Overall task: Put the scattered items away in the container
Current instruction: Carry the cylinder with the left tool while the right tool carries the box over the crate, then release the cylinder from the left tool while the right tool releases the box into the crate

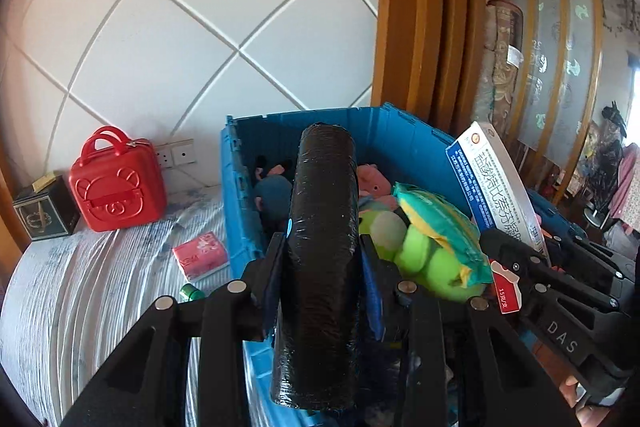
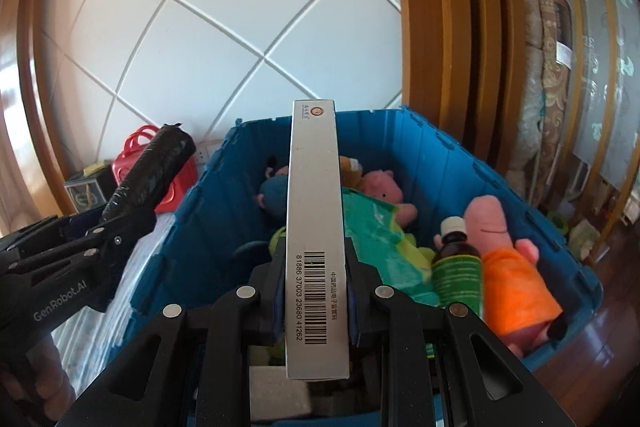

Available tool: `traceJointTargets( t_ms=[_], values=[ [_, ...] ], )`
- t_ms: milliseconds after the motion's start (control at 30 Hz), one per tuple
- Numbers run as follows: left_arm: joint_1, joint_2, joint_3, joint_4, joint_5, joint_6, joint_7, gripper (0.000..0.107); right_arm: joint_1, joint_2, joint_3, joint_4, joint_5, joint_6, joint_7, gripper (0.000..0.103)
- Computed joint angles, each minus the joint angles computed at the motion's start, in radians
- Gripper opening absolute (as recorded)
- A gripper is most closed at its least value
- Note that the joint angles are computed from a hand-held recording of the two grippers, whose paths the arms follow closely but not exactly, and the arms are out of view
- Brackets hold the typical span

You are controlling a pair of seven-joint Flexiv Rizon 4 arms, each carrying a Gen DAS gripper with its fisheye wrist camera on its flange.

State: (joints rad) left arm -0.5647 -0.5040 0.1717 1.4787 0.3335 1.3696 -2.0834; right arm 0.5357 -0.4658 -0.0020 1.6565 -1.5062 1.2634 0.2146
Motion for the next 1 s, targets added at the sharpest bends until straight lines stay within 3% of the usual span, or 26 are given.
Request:
traceJointTargets(
  t_ms=[200, 400, 600, 800, 900, 1000],
  values=[
    [-0.031, -0.049, -0.014, -0.076, -0.005, -0.159, -0.027, 0.034, -0.055, 0.001, 0.003, 0.033, -0.024, 0.093, -0.008, 0.023],
    [-0.072, -0.056, 0.021, -0.122, 0.101, -0.229, -0.141, 0.035, -0.083, -0.024, 0.004, 0.024, -0.064, 0.167, 0.01, 0.023],
    [-0.089, -0.031, 0.032, -0.12, 0.216, -0.272, -0.251, 0.058, -0.075, -0.05, 0.001, 0.011, -0.03, 0.201, -0.049, 0.023],
    [-0.066, -0.018, -0.008, -0.112, 0.255, -0.31, -0.279, 0.06, -0.047, -0.061, -0.013, 0.011, 0.023, 0.211, -0.126, 0.023],
    [-0.062, -0.01, -0.017, -0.104, 0.272, -0.32, -0.299, 0.06, -0.033, -0.054, -0.03, 0.019, 0.013, 0.214, -0.118, 0.031],
    [-0.063, 0.0, -0.022, -0.097, 0.294, -0.333, -0.318, 0.06, -0.036, -0.04, -0.032, 0.031, -0.018, 0.207, -0.091, 0.046]
  ],
)
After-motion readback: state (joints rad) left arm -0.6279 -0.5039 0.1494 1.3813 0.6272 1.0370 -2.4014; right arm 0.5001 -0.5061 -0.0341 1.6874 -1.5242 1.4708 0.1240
